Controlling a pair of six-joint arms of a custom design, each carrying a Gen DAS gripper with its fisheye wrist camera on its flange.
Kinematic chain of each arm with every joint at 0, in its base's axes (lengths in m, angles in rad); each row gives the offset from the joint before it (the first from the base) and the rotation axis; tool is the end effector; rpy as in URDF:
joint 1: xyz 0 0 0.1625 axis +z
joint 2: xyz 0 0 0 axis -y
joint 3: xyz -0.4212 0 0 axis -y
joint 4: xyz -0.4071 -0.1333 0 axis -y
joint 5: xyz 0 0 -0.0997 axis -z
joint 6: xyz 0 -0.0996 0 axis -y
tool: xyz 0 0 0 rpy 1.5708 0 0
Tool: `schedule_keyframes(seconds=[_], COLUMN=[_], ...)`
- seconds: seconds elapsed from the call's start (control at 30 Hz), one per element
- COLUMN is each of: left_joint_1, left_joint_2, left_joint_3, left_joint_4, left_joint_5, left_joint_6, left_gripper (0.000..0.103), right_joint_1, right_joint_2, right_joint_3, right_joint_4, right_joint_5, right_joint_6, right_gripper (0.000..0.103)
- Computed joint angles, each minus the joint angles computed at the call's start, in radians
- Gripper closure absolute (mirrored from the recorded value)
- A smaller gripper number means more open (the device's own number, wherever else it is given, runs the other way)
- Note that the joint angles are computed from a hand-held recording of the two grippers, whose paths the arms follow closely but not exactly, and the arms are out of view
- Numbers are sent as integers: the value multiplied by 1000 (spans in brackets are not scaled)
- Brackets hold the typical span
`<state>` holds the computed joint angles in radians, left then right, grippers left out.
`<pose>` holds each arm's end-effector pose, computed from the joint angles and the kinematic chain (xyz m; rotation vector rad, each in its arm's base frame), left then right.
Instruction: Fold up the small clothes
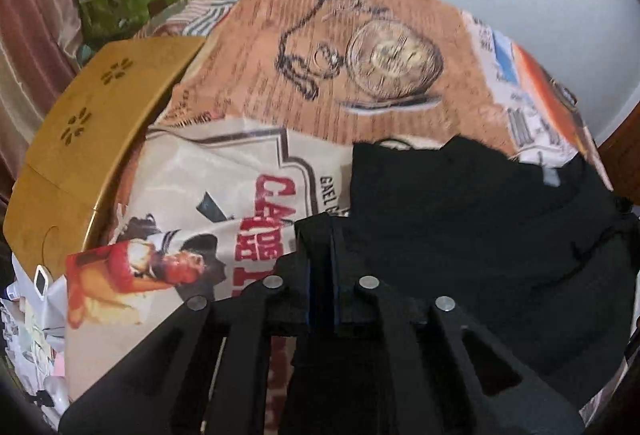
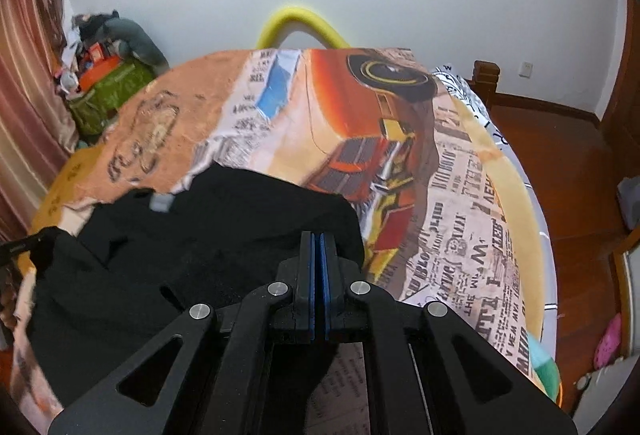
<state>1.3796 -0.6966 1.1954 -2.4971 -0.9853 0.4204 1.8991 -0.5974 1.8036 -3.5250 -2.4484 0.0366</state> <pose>0.0318 -0.8268 0.2038 0.5918 2.4133 -0.4492 0.2503 -0.5589 0.0402 -0.0814 -2.2408 1.0389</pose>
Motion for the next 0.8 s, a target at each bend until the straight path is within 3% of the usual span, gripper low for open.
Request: schedule_keyframes(seconds=[0.03, 0.17, 0.3, 0.5, 0.67, 0.8], left_joint_1=[-1, -17, -38, -57, -52, -54], left_joint_2=[1, -36, -132, -266, -324, -307], left_joint_3=[2, 53, 139, 285, 392, 434], left_joint_4=[-5, -75, -117, -101, -29, -3], left_joint_5=[10, 26, -38, -93, -103, -71], left_joint_6=[10, 67, 98, 141, 140, 159], left_gripper=[90, 61, 43, 31, 28, 28], right_joint_1=[0, 35, 85, 167, 179, 158], right_joint_2=[-1, -14, -27, -50, -35, -7], right_joint_3=[5, 18, 31, 84, 114, 122], right_joint_4=[-9, -19, -76, -82, 11, 86], right_joint_5=[1, -48, -81, -66, -24, 25], right_joint_6=[-8, -46, -120, -123, -47, 13], right_gripper=[100, 95, 76, 65, 64, 64])
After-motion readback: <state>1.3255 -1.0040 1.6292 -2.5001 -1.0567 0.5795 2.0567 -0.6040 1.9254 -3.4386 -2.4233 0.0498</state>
